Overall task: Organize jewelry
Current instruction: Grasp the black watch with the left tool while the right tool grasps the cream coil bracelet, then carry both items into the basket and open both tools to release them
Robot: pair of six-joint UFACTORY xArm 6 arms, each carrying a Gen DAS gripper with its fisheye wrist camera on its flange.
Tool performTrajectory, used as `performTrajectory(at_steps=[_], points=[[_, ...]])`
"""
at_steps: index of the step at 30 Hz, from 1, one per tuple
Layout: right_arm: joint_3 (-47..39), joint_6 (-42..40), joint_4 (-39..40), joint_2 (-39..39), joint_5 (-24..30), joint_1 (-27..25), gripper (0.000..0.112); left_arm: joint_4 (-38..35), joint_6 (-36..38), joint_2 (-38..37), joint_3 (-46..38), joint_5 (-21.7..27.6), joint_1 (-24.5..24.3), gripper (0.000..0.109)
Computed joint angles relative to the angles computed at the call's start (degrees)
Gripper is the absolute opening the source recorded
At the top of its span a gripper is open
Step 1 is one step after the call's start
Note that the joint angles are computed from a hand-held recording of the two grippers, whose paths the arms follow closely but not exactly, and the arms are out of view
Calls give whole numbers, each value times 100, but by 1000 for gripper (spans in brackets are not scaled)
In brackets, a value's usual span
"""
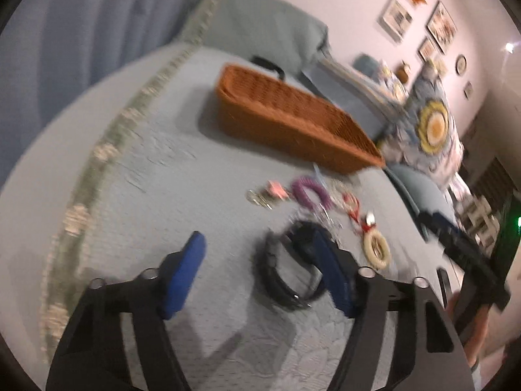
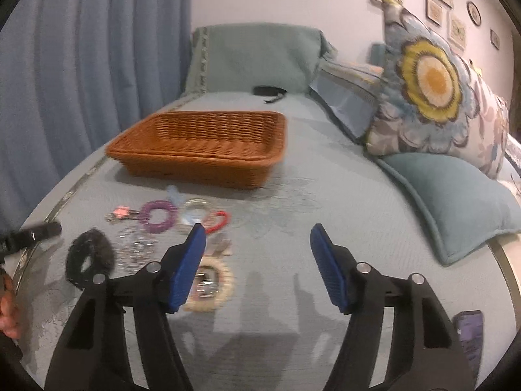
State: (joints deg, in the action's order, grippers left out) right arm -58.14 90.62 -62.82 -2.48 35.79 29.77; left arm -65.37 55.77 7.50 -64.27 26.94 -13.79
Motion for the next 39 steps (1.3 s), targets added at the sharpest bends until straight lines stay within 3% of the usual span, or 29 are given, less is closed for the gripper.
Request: performTrajectory(at_steps=[2, 8, 13, 17, 21, 23, 26, 30, 31, 33, 36, 39], points=[[231, 20, 166, -139, -389, -244, 59, 209, -144, 108, -48, -1, -95, 50], [293, -1277, 1515, 176, -1375, -428, 41, 736, -616, 271, -69, -145, -296, 38], [-52, -1835, 1891, 508, -857, -194, 30, 949, -802, 316, -80, -281, -334, 36], [-366, -2097, 1951, 746, -448, -82, 30, 1050, -857, 247, -6, -312, -308, 35], [-515, -2056, 1855, 948, -410, -45, 29, 1240, -948, 233, 39, -432, -350, 34], [-565, -1980, 1766, 1006, -479, -23, 12, 1350, -988, 226, 86, -564, -401, 34], [-558, -1911, 1693, 997, -477, -9, 10, 1805, -1217, 208, 194, -885, -508, 29], [-454, -1685, 1491, 854, -530, -22, 9, 1747, -1113, 186, 215, -901, -518, 18], [-419, -1596, 1409, 792, -531, -28, 9, 1676, -1068, 180, 226, -932, -514, 10], [-352, -1408, 1227, 680, -554, -46, 9, 1312, -847, 167, 179, -740, -437, 10], [-233, -1138, 973, 500, -621, -95, 9, 1104, -716, 137, 218, -827, -466, 10], [-142, -871, 731, 374, -762, -147, 9, 435, -178, 3, 275, -893, -497, 10]])
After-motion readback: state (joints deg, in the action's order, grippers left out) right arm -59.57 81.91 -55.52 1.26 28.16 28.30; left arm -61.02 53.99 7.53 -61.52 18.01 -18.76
